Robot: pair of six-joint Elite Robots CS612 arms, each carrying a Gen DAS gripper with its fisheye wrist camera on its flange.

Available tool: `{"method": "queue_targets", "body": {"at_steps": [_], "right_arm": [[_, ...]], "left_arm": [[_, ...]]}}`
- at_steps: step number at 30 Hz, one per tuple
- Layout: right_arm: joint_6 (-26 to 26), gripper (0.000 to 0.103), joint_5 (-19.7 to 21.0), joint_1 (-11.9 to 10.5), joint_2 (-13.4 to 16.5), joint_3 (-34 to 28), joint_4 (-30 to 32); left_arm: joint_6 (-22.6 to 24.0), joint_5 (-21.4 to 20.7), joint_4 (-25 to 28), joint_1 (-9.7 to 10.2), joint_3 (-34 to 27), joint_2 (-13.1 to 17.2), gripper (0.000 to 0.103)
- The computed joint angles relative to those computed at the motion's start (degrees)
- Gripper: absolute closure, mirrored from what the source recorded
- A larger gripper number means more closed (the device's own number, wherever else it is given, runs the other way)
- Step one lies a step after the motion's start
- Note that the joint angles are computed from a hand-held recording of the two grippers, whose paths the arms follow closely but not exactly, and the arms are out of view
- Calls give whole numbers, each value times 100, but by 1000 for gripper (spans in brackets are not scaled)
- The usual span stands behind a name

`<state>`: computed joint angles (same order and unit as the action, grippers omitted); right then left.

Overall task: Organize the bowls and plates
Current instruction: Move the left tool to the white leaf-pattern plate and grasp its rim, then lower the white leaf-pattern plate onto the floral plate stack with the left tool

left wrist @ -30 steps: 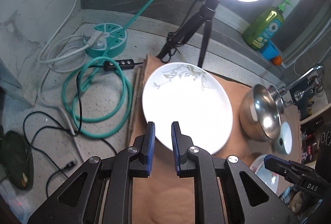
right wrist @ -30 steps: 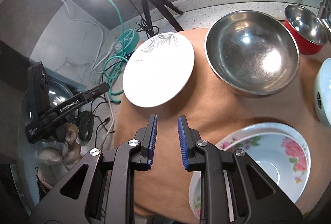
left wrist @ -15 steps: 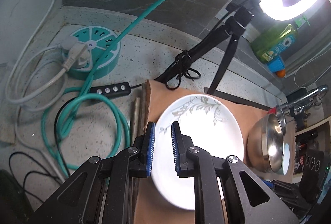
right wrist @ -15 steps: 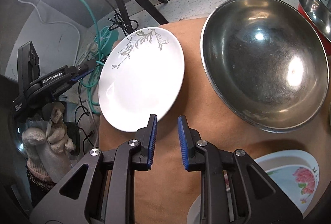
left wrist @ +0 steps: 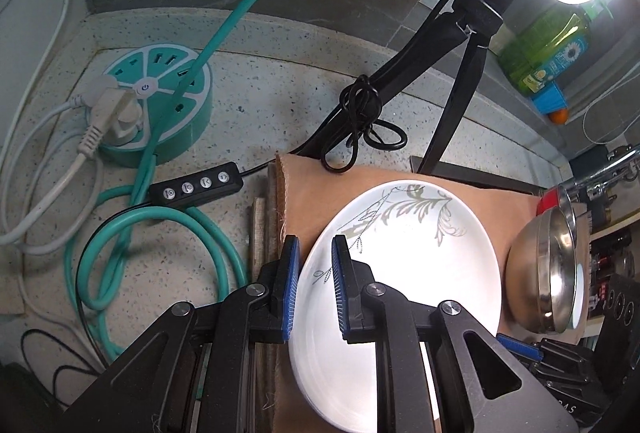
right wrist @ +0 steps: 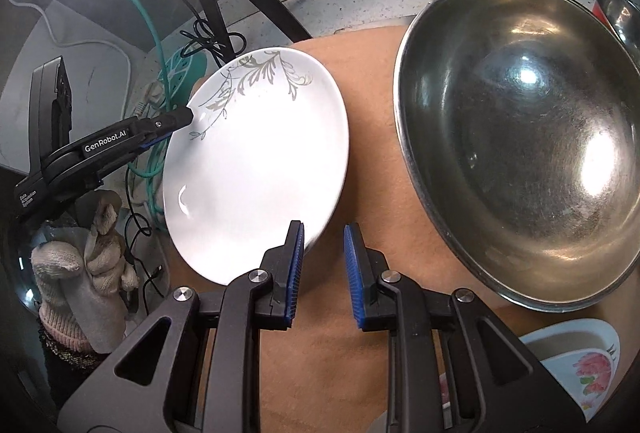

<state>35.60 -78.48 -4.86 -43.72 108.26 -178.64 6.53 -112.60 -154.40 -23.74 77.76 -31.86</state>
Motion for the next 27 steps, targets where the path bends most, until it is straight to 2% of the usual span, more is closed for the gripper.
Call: {"method": "queue_targets", "body": {"at_steps": [5, 12, 14, 18, 27], "right_arm": [[-114, 82, -107, 44, 38, -97, 81], [-21, 84, -215, 28, 114, -193, 89], [-50, 88, -255, 43, 132, -227, 105], [-80, 88, -366, 81, 137, -256, 159], [-144, 89, -319, 120, 91, -225, 188]], "left_arm": [[20, 2, 30, -13, 5, 27, 88], [-37, -105, 115, 12, -65, 75, 89], [45, -98, 168, 11, -64, 63, 89], [-29, -92, 141, 16, -28, 42, 90], [-113, -79, -19, 66, 209, -109, 90]]}}
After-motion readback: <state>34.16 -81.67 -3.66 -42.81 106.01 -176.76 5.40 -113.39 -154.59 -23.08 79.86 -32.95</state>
